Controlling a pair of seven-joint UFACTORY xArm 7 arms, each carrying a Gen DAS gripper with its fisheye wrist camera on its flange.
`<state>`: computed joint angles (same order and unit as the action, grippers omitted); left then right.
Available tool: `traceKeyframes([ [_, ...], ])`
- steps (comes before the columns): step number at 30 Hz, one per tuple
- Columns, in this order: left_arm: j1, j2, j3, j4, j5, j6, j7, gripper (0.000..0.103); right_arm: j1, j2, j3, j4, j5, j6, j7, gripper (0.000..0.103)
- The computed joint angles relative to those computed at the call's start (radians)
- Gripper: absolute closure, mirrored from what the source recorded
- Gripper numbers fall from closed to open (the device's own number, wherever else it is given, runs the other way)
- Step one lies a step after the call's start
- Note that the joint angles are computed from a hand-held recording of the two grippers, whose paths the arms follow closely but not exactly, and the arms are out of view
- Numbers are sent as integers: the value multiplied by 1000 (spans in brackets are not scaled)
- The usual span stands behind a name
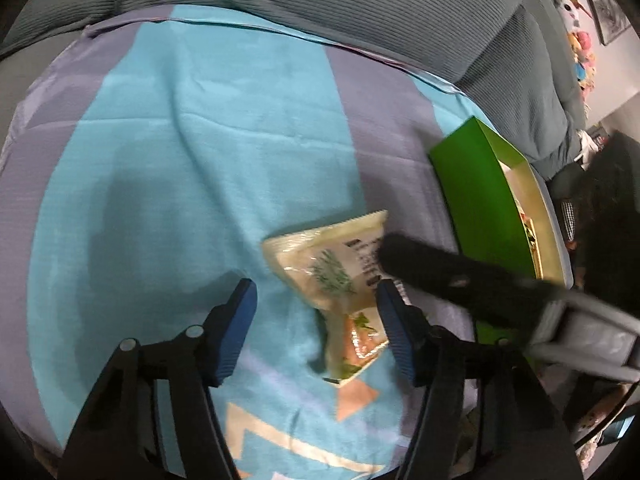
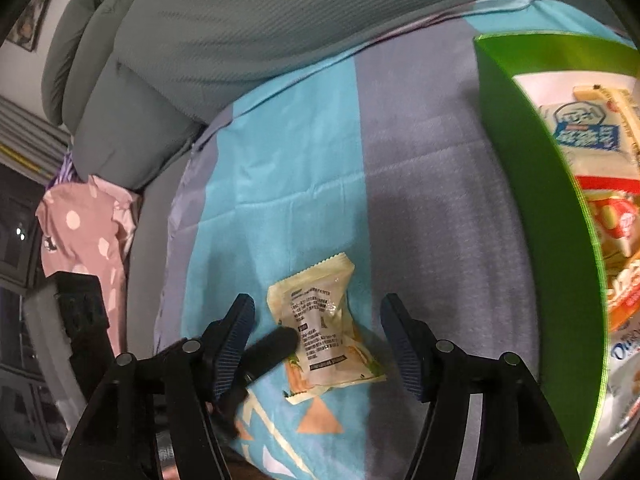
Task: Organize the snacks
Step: 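Grasp the cream bread packet with the right gripper, then carry the bread packet over the green box and lower it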
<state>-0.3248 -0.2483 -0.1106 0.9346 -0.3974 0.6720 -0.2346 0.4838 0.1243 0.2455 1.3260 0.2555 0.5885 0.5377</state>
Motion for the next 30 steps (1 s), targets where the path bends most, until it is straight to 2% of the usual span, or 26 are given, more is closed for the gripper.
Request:
traceKeyframes([
  [3, -7, 8, -3, 1, -4, -7, 7, 46, 4, 28, 0, 22, -11, 35, 15, 36],
  [7, -28, 21, 10, 8, -77, 0, 66, 54, -3, 35, 7, 21, 26, 30, -24, 37],
  [10, -24, 24, -5, 6, -61, -2, 56, 56, -11, 47, 17, 26, 84, 35, -74, 43],
  [12, -26, 27, -11, 10, -51, -9, 56, 58, 1, 51, 7, 29, 47, 41, -47, 46],
  [16, -41, 33, -2, 11, -100, -18, 109, 61, -4, 51, 12, 22, 72, 34, -68, 49],
  [18, -37, 33, -16, 10, -67, -33, 93, 61, -7, 53, 17, 22, 95, 32, -94, 49],
  [21, -37, 24, -23, 9, -39, -40, 83, 63, 8, 50, 10, 24, 50, 31, -71, 49],
  [24, -38, 6, -25, 2, -17, -54, 82, 63, 7, 42, 14, 22, 62, 33, -78, 49],
  [30, -53, -30, -18, -8, -20, -75, 94, 63, 21, 13, 8, 22, 3, 30, -47, 49],
])
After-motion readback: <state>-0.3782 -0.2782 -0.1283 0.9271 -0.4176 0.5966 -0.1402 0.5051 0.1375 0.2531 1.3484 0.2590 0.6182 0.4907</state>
